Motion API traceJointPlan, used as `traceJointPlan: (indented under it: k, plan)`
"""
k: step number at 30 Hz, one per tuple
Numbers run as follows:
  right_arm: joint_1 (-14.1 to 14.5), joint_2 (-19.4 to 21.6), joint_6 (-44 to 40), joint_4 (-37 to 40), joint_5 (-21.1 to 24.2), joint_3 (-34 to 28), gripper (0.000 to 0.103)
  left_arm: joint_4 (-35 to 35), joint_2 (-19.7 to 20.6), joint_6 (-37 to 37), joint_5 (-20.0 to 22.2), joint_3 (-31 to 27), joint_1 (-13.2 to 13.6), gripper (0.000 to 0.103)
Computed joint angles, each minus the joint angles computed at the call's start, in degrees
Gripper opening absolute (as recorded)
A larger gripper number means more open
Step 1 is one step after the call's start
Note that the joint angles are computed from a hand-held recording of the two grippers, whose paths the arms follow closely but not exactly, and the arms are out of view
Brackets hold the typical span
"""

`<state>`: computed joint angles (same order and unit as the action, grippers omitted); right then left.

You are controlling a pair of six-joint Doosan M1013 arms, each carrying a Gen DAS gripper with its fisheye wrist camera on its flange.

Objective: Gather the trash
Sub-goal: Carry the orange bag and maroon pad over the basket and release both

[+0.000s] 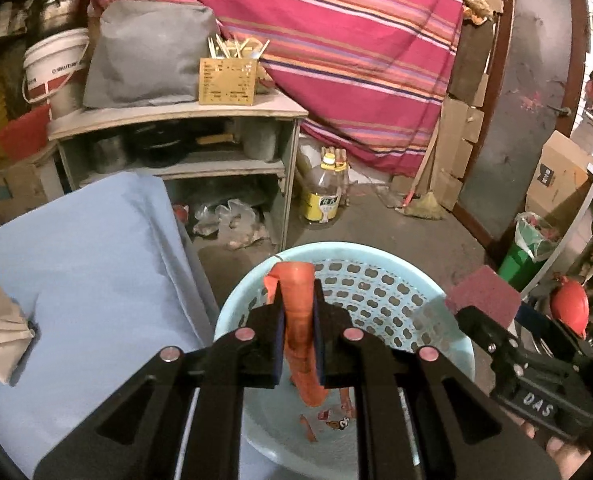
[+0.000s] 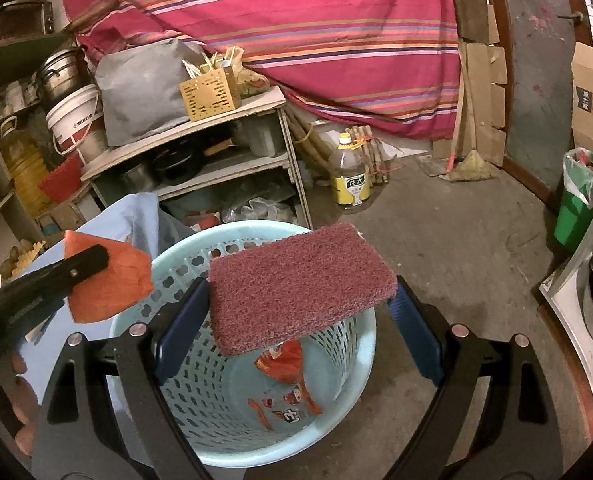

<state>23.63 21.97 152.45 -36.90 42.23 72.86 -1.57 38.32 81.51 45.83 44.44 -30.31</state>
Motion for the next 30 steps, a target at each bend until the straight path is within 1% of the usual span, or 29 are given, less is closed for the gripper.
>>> traceJointPlan:
  k: [1, 3, 8, 12, 17, 19, 22, 25, 26, 27, 28, 29, 30]
  plan:
    - [-0.1, 0.1, -0.3, 0.3, 0.0, -0.2, 0.088, -1.5, 0.8, 0.7, 1.6, -1.5, 0.2, 0.013]
    - [-0.1, 0.3, -0.7, 0.7, 0.1, -0.4, 0.088, -3.0, 1.3, 1.1, 2.7, -2.3, 0.7, 0.013]
    - [0.0, 0.9, -1.1, 1.2, 0.8, -1.0, 0.088, -4.2, 1.5, 0.9, 4.2, -2.4, 1.3, 0.013]
    - [0.0, 1.1, -1.3, 1.5, 0.9, -1.3, 0.088, -4.3, 1.0, 1.3, 3.8, -1.2, 1.4, 0.013]
    - [-0.1, 1.0, -1.3, 1.3, 1.2, -1.2, 0.088, -4.4, 0.9, 4.3, 3.8, -1.3, 0.9, 0.013]
    - [-0.1, 0.9, -0.8, 0.9, 1.4, -0.9, 0.088, -5.0, 1.7, 5.5, 5.6, -2.9, 0.8, 0.013]
    - [-0.3, 0.5, 0.7, -0.1, 1.8, -0.2, 0.088, -3.9, 2.5, 5.2, 6.7, -4.3, 0.5, 0.013]
    - [-0.6, -0.1, 2.4, -0.7, 1.8, 0.8, 0.088, -5.6, 3.5, 6.7, 9.3, -6.3, 0.8, 0.013]
    - [-0.7, -0.3, 2.8, -0.8, 1.8, 1.1, 0.088, -5.4, 3.7, 6.7, 9.8, -6.6, 0.7, 0.015]
    - [-0.7, -0.4, 3.1, -0.8, 1.7, 1.3, 0.088, -5.5, 3.9, 7.0, 10.6, -7.1, 0.8, 0.034]
    - [-0.8, -0.6, 3.4, -0.7, 1.7, 1.6, 0.088, -5.0, 3.9, 6.9, 10.7, -7.0, 0.8, 0.056]
    - [-0.9, -0.6, 3.6, -0.6, 1.5, 1.7, 0.088, -3.6, 3.4, 6.3, 9.5, -6.0, 0.6, 0.061]
    - [-0.9, -0.7, 3.7, -0.4, 1.4, 1.7, 0.088, -2.7, 3.0, 6.4, 8.5, -5.1, 0.4, 0.062]
